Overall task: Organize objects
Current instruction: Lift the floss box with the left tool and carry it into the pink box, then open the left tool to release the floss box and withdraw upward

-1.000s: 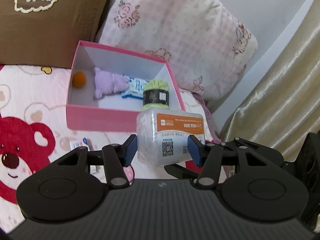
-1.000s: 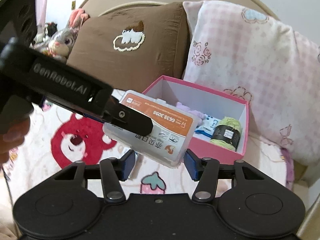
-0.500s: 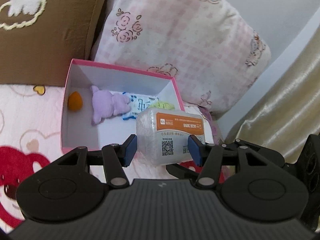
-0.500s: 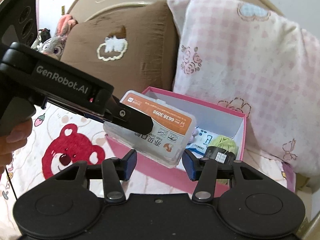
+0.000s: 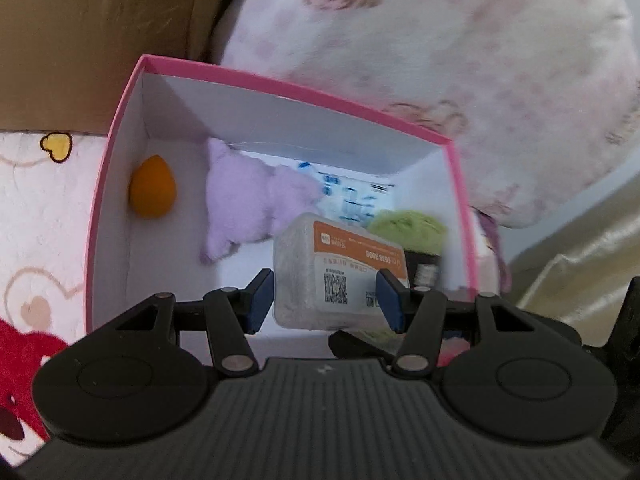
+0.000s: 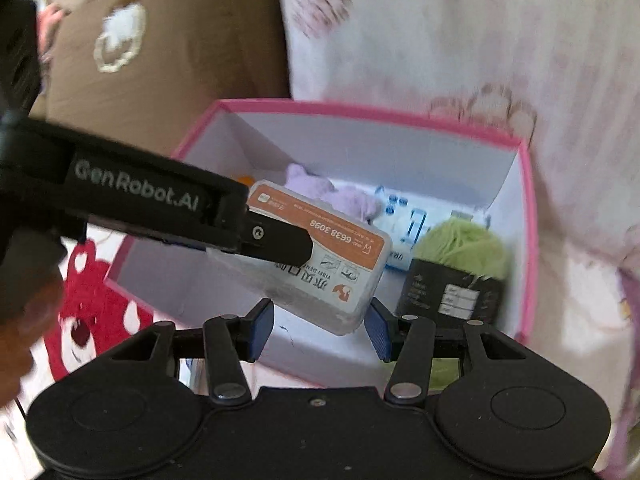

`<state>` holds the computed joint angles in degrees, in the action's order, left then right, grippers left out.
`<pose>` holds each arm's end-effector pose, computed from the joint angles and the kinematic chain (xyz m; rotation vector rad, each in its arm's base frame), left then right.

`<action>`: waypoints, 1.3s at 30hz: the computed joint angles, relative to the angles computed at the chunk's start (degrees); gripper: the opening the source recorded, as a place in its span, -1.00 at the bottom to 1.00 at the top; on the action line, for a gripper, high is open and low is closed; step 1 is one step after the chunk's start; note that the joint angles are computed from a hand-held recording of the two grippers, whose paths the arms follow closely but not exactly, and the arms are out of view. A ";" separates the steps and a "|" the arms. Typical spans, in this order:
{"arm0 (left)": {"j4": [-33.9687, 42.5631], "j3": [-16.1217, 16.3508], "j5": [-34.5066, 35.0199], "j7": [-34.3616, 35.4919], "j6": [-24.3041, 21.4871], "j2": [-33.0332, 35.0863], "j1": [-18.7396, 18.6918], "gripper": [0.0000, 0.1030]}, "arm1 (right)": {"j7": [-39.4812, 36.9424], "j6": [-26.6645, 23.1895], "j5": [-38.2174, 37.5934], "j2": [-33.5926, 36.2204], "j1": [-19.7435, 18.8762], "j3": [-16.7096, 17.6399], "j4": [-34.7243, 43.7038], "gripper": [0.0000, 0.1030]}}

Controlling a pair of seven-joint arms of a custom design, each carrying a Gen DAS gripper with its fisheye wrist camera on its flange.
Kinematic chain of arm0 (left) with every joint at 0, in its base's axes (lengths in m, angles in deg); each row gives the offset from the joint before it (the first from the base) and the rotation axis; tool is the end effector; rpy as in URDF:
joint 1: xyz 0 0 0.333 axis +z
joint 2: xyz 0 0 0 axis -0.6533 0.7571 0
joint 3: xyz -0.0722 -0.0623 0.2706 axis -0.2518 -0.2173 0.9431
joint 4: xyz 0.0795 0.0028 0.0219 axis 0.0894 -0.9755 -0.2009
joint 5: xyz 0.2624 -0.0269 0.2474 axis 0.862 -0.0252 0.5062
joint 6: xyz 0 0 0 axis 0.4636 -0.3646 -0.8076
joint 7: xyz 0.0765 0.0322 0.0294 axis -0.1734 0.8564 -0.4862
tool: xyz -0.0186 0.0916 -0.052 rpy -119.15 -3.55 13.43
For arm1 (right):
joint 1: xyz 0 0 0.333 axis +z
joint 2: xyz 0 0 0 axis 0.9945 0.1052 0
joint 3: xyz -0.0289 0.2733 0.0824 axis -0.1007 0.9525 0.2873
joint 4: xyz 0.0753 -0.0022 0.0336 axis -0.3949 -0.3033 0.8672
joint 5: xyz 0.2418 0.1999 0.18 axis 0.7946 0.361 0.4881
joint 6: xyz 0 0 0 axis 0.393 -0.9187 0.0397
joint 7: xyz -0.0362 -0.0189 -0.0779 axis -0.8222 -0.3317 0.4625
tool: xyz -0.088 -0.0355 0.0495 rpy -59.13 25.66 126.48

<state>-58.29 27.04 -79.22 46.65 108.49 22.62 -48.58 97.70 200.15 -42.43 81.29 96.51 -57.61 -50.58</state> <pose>0.5164 -0.1345 0.3837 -2.4933 1.4532 -0.9963 0.5426 0.1890 0.3988 -2.3849 0.9263 -0.0616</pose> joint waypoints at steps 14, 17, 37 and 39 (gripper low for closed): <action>4.12 -2.71 -14.40 9.38 0.32 7.31 2.67 0.04 | 12.57 5.36 -18.01 6.73 1.82 1.77 3.19 -0.04; 4.01 -1.22 -11.15 5.76 -0.52 7.36 1.48 0.04 | 13.36 4.63 -19.76 7.33 1.35 2.20 3.77 -0.08; 3.57 7.32 7.15 -11.78 0.12 8.46 -7.32 -0.30 | -2.49 1.01 -2.71 1.34 -3.57 2.09 1.44 -0.11; 3.17 6.09 9.56 -11.36 -1.06 6.98 -6.20 -0.30 | -5.41 -0.69 0.12 -0.29 -3.80 1.26 0.42 -0.11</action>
